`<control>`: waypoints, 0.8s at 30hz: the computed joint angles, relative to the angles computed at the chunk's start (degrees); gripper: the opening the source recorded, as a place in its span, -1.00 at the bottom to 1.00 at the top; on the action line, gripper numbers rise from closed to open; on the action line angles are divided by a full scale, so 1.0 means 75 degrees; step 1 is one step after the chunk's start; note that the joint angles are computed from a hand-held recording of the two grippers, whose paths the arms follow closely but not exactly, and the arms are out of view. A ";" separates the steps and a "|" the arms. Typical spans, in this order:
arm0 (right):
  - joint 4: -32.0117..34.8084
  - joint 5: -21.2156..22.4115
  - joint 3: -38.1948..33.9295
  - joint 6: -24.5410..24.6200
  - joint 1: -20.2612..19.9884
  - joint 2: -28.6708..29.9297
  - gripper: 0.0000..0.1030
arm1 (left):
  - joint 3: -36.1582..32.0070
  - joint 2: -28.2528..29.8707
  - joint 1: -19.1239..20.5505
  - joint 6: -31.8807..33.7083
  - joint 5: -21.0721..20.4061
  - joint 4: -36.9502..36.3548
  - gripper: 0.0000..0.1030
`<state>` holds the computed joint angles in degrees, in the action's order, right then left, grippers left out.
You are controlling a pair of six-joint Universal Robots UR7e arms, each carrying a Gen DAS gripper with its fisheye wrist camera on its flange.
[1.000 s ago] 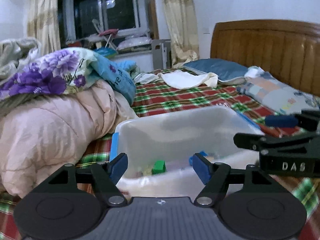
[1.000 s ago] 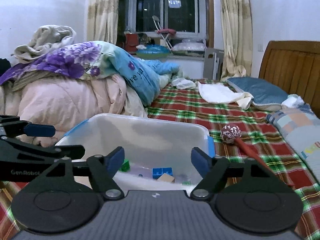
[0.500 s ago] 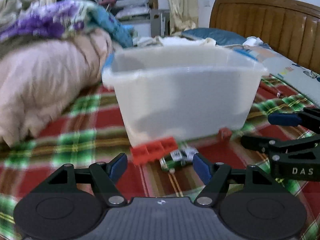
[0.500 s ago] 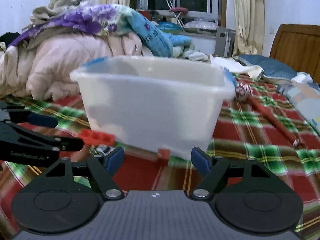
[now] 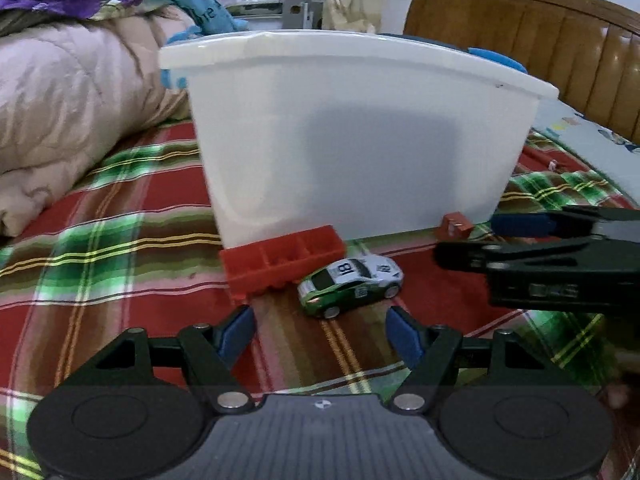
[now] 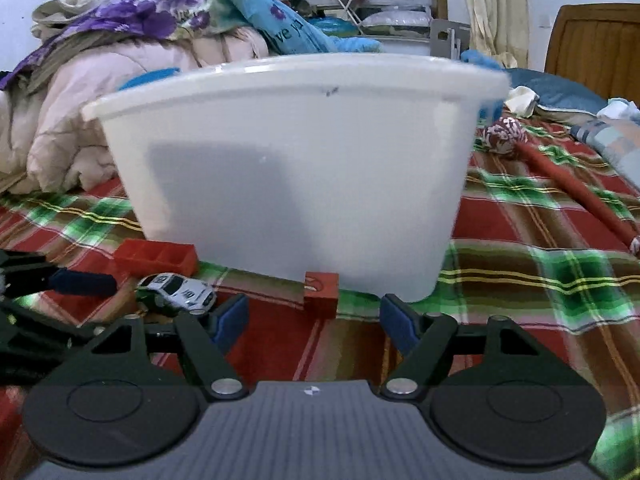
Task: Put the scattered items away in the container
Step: 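Grasp the small red brick with the right tool while the left tool grasps the green-and-white race car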
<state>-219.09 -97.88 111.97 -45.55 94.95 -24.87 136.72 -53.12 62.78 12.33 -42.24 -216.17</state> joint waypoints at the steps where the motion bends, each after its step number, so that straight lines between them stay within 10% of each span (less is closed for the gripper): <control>1: 0.0057 -0.0035 -0.0094 0.0002 0.0009 0.0056 0.38 | 0.0003 0.0001 -0.0003 0.0001 -0.0040 0.0000 0.47; 4: 0.0245 -0.0203 -0.0334 0.0114 0.0034 0.0184 0.25 | 0.0037 0.0009 -0.0003 -0.0013 -0.0214 -0.0045 0.47; 8: 0.0274 -0.0186 -0.0296 0.0103 0.0024 0.0117 -0.56 | -0.0079 0.0072 0.0071 -0.0029 -0.0416 -0.0052 0.47; 20: -0.0174 0.0099 0.0663 -0.0331 -0.0379 -0.0473 -0.57 | -0.0027 0.0193 -0.0134 0.0184 -0.1460 0.0321 0.47; 24: -0.0262 0.0138 0.0759 -0.0369 -0.0453 -0.0548 -0.57 | 0.0039 0.0465 -0.0469 0.0784 -0.0923 -0.0211 0.46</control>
<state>-221.06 -96.84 117.67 -48.32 91.55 -28.98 137.01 -49.64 59.26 18.21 -49.17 -217.75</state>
